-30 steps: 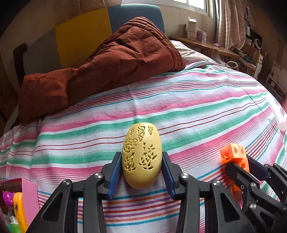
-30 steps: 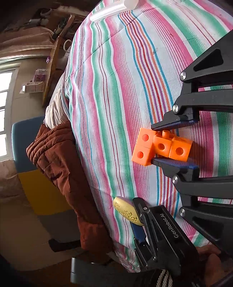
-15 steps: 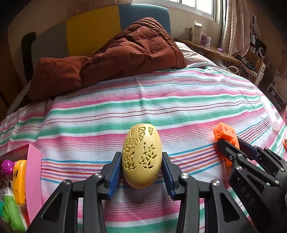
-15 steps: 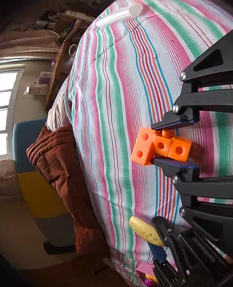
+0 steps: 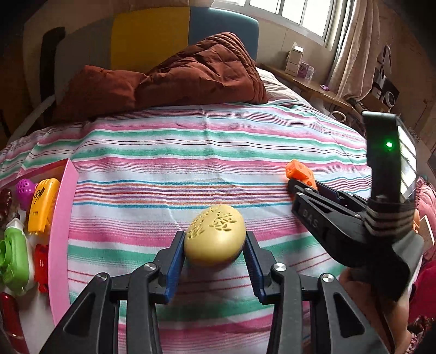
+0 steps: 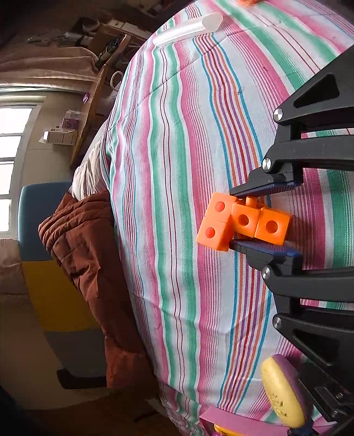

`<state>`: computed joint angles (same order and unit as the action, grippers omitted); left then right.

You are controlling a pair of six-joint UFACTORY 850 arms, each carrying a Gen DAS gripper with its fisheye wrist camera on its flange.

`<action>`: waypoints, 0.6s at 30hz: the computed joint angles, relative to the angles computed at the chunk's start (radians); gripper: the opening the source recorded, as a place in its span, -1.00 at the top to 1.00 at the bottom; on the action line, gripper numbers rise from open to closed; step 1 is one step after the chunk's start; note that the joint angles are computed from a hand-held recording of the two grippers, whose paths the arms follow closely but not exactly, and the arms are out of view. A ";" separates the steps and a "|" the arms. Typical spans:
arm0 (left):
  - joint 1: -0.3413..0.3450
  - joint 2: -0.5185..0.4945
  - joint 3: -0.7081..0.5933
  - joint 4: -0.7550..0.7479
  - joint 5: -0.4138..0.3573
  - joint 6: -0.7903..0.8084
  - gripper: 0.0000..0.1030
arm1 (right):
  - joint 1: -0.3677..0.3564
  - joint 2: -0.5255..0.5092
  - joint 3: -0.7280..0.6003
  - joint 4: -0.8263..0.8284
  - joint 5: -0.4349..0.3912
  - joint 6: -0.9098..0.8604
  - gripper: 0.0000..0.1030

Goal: Organize rigid objects
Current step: 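Carry the yellow egg and orange cubes toward the white tray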

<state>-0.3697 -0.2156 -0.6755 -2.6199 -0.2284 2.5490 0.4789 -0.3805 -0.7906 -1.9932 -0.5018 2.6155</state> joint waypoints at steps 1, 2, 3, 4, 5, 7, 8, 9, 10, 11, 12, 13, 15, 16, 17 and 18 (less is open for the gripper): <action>0.003 0.015 0.015 0.026 -0.008 -0.027 0.19 | 0.001 -0.001 -0.001 0.008 -0.001 -0.008 0.41; 0.007 0.024 0.023 0.075 -0.014 -0.077 0.21 | 0.002 -0.001 -0.002 0.014 -0.003 -0.014 0.41; 0.013 0.032 0.031 0.149 -0.020 -0.147 0.33 | 0.002 -0.001 -0.003 0.016 -0.003 -0.014 0.41; 0.017 0.037 0.036 0.203 -0.021 -0.195 0.61 | 0.001 0.001 0.000 0.016 -0.004 -0.013 0.41; 0.018 0.040 0.041 0.241 -0.016 -0.228 0.81 | 0.001 0.002 0.000 0.022 -0.005 -0.015 0.41; 0.021 0.043 0.047 0.324 -0.010 -0.303 0.92 | 0.002 0.000 -0.002 0.034 -0.007 -0.023 0.41; 0.022 0.046 0.053 0.339 -0.017 -0.310 0.92 | 0.002 0.000 -0.002 0.034 -0.007 -0.023 0.41; 0.019 0.052 0.059 0.313 -0.014 -0.276 0.90 | 0.003 -0.001 -0.004 0.042 -0.008 -0.030 0.41; 0.017 0.058 0.062 0.292 -0.009 -0.256 0.86 | 0.005 -0.001 -0.004 0.050 -0.011 -0.037 0.41; 0.020 0.057 0.062 0.311 -0.018 -0.277 0.84 | 0.006 -0.001 -0.005 0.056 -0.013 -0.042 0.41; 0.025 0.052 0.057 0.367 -0.031 -0.339 0.73 | 0.007 -0.003 -0.006 0.063 -0.015 -0.049 0.41; 0.027 0.048 0.050 0.397 -0.032 -0.382 0.50 | 0.008 -0.003 -0.007 0.066 -0.017 -0.051 0.41; 0.023 0.035 0.029 0.358 -0.017 -0.375 0.31 | 0.005 -0.002 -0.006 0.060 -0.015 -0.043 0.41; 0.022 0.025 0.015 0.349 -0.013 -0.378 0.29 | 0.004 0.000 -0.003 0.054 -0.015 -0.032 0.41; 0.019 0.013 -0.002 0.348 -0.007 -0.385 0.28 | 0.002 0.002 0.000 0.050 -0.016 -0.021 0.41; 0.015 -0.003 -0.022 0.352 0.001 -0.393 0.24 | -0.002 0.004 0.004 0.039 -0.014 -0.003 0.41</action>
